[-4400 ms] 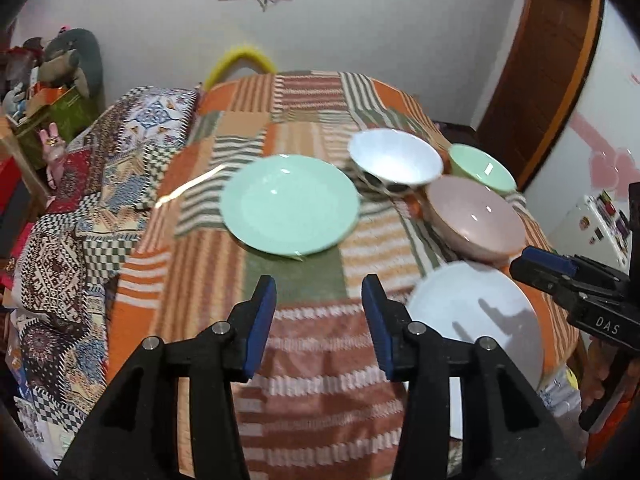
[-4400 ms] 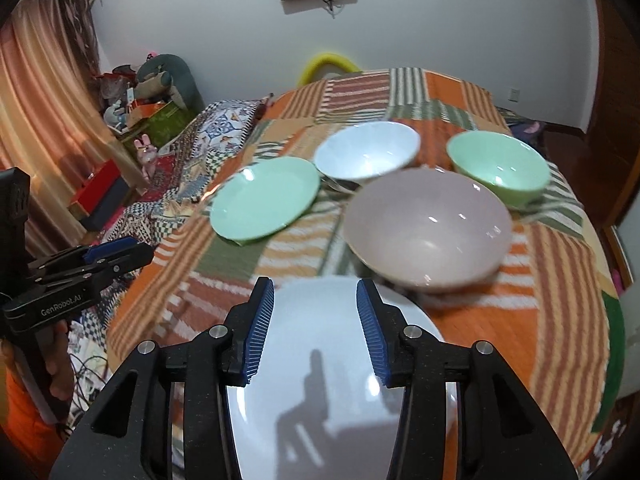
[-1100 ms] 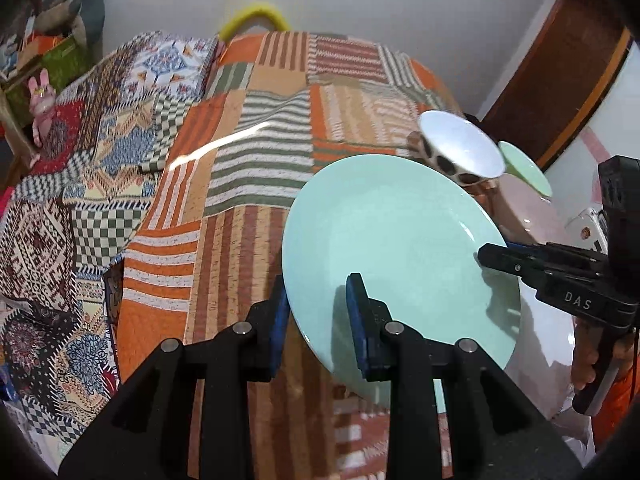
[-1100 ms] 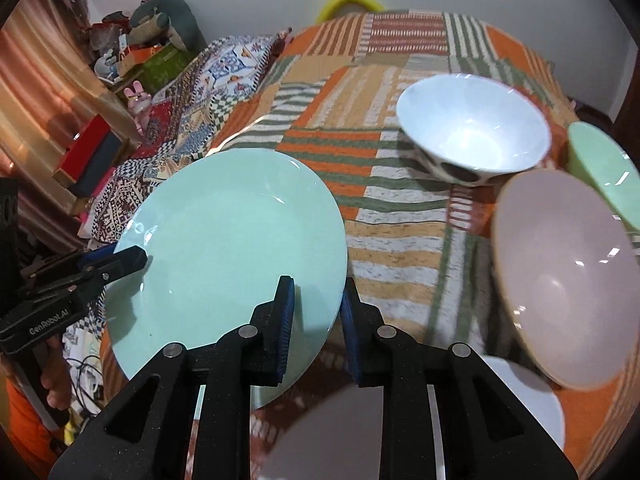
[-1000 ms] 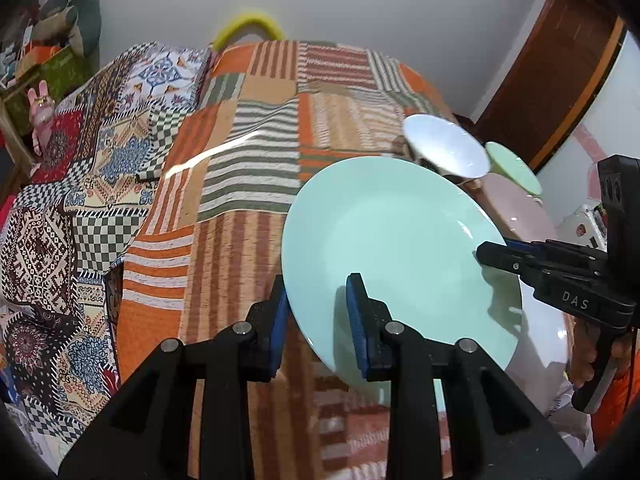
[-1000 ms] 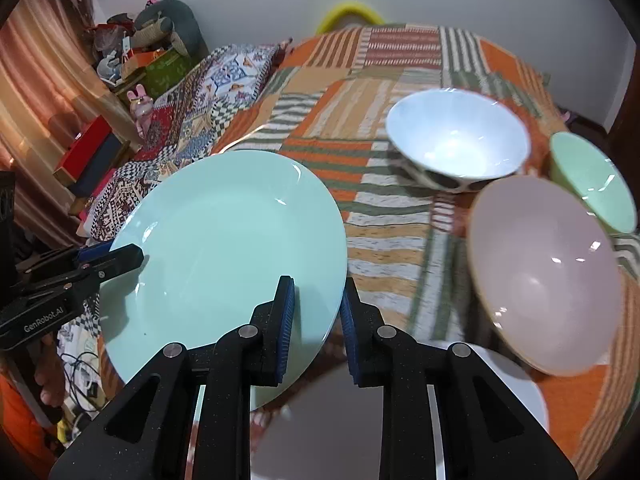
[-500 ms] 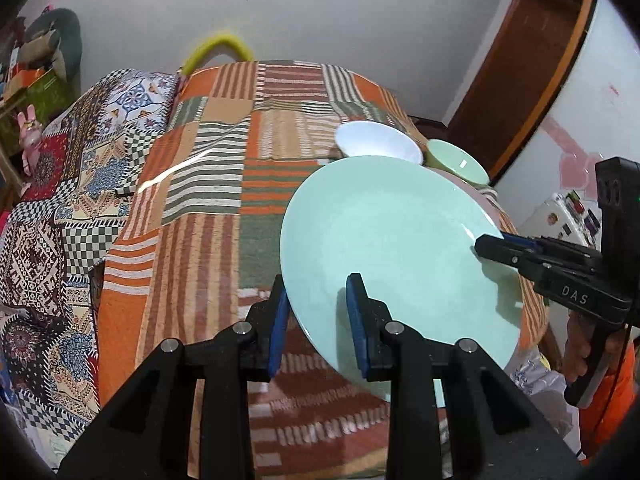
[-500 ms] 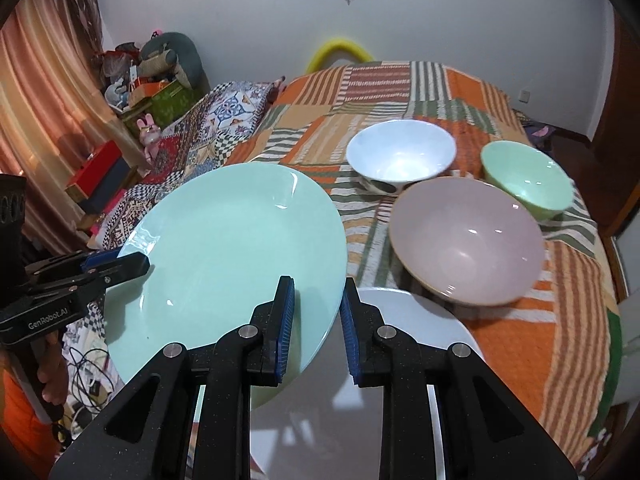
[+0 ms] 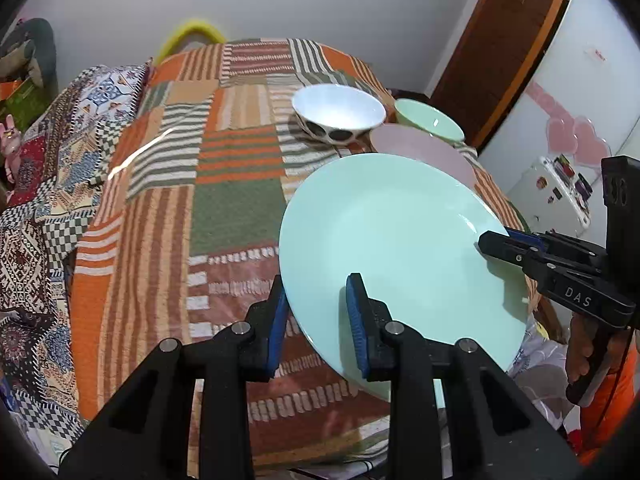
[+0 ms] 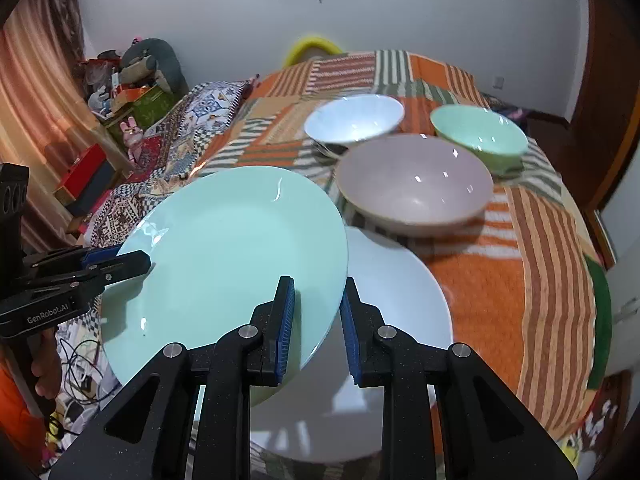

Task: Organize plates and bowls
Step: 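Carry the mint plate with both tools and lower it onto the white plate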

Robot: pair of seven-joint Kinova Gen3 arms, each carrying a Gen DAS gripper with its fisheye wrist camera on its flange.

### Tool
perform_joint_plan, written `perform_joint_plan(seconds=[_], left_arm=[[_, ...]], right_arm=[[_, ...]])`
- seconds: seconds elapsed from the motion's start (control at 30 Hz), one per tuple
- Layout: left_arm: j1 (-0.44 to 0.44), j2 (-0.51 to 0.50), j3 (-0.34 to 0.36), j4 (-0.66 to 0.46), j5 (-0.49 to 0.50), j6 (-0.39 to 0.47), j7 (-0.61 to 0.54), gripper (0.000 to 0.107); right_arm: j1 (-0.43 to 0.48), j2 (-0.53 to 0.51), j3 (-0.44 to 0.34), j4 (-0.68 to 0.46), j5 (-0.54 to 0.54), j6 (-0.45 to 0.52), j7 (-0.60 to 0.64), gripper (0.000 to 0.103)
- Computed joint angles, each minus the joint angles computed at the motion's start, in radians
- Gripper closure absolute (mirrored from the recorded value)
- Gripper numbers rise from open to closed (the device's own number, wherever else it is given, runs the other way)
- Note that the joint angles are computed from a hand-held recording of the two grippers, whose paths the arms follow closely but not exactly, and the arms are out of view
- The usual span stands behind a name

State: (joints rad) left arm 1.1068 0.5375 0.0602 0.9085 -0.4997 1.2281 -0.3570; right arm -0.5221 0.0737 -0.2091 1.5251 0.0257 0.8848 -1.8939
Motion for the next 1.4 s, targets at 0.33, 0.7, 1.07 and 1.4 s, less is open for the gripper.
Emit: perform_joint_plan(seconds=[0.33, 0.7, 1.07, 1.4], left_arm=[[-0.005, 0.094, 0.003, -0.143, 0.069, 0.061, -0.097, 0.079], [-0.005, 0.212, -0.023, -0.330, 0.168, 0.142, -0.202, 0.079], [-0.011, 0.293, -0.051, -0.463, 0.232, 0.210, -0.256, 0.079], [-0.007, 0.303, -0.074, -0.491, 0.234, 0.237, -0.264, 0.079]], right_arm=[[0.033, -0.048, 0.007, 0.075, -0.026, -0.009, -0.004, 0.081], [0.072, -0.082, 0.013, 0.129, -0.036, -0.003, -0.011, 0.080], [0.098, -0.084, 0.023, 0.147, -0.064, 0.003, 0.004, 0.079], [0.090, -0.075, 0.013, 0.143, -0.032, -0.008, 0.000, 0.079]])
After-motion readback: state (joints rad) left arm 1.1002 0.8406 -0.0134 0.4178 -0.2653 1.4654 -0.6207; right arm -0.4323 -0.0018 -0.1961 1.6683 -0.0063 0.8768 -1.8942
